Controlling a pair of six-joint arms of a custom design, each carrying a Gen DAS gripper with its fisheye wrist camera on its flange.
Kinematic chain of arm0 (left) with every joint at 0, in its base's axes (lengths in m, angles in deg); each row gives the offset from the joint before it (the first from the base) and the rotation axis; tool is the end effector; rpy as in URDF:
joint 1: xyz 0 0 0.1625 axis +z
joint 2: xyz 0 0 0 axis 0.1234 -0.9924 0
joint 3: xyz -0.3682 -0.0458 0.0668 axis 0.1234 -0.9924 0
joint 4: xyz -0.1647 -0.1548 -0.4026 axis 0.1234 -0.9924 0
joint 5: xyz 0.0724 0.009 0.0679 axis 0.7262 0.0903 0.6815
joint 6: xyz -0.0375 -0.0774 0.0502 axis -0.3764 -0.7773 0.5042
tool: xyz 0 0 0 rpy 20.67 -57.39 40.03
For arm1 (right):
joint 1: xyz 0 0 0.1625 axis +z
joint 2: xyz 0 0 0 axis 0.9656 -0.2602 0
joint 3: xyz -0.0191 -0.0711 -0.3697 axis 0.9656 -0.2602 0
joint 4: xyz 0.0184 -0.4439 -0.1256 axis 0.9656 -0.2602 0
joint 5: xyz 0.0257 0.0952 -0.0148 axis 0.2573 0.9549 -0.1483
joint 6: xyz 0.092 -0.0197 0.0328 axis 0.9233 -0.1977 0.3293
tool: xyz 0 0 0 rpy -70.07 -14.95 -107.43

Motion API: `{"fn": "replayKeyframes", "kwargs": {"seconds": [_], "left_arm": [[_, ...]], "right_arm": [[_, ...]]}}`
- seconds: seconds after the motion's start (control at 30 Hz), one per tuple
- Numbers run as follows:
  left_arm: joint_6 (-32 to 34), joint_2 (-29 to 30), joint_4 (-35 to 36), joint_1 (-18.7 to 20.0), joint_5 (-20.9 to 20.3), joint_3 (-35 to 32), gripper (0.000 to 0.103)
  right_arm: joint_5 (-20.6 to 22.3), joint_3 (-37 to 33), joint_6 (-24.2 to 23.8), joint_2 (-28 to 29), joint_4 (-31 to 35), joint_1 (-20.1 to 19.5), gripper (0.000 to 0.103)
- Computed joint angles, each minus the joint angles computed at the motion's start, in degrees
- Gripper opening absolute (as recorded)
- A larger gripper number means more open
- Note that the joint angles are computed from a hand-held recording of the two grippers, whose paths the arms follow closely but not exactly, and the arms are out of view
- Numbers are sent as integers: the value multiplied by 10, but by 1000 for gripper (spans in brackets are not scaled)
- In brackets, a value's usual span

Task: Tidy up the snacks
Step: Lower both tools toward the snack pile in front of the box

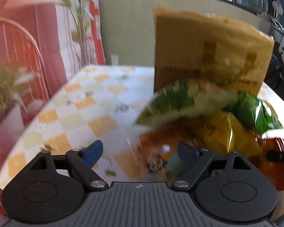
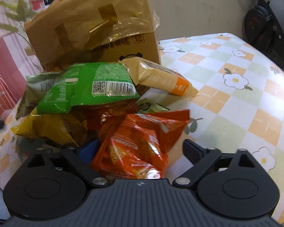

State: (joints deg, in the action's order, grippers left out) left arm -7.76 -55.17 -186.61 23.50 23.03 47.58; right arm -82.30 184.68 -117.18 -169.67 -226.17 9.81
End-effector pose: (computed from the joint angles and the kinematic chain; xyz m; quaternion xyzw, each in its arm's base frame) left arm -0.2822 -0.4300 0.0517 0.0493 0.8070 -0.4213 0.4109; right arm 0.0658 -0.5180 0.2969 0.1985 -0.9151 0.2857 0.2041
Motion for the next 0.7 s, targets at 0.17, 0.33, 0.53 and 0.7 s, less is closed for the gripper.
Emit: {"fn": "replayKeyframes", "kwargs": {"seconds": [0.17, 0.33, 0.53, 0.7], "left_arm": [[56, 7, -90, 12, -18, 12, 84], [111, 14, -209, 34, -25, 14, 83], [208, 65, -346, 69, -44, -17, 84], [209, 92, -347, 80, -51, -34, 90]], "right_arm": [[18, 18, -19, -12, -19, -5, 82], [24, 19, -18, -14, -18, -9, 82], [29, 20, -18, -15, -17, -12, 82], [33, 20, -21, -16, -18, -15, 82]]}}
